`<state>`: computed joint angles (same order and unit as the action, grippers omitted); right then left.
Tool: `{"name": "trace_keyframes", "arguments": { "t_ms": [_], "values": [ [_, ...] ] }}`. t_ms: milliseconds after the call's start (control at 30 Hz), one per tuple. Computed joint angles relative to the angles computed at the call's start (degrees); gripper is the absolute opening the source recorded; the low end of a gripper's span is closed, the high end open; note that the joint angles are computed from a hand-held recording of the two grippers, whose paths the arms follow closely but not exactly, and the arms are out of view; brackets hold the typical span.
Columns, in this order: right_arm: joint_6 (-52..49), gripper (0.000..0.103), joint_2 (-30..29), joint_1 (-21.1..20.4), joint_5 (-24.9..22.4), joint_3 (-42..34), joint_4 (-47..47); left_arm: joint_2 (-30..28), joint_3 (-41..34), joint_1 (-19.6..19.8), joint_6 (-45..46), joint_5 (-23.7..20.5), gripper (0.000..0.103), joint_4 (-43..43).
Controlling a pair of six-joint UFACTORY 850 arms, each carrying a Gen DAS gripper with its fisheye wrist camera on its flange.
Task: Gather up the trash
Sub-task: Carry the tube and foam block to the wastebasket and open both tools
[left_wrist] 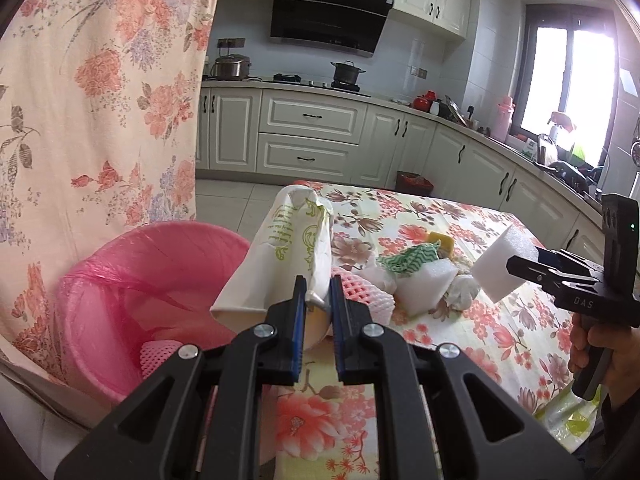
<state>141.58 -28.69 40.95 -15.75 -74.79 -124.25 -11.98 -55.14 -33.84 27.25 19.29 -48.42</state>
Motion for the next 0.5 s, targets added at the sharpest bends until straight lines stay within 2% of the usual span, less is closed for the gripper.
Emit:
{"name": "trace_keyframes", "arguments": {
  "t_ms": [300, 500],
  "values": [
    [-10.3, 0.067, -5.6, 1.8, 4.3, -10.4, 6.5, 3.1, 2.9, 3.2, 1.6, 1.8, 0.012, -4.8],
    [-26.2, 0.067, -10.5, 3.1, 7.5, -18.9, 20.2, 4.3, 4.3, 5.1, 1.3, 2.5, 0.012, -5.6]
  ]
}}
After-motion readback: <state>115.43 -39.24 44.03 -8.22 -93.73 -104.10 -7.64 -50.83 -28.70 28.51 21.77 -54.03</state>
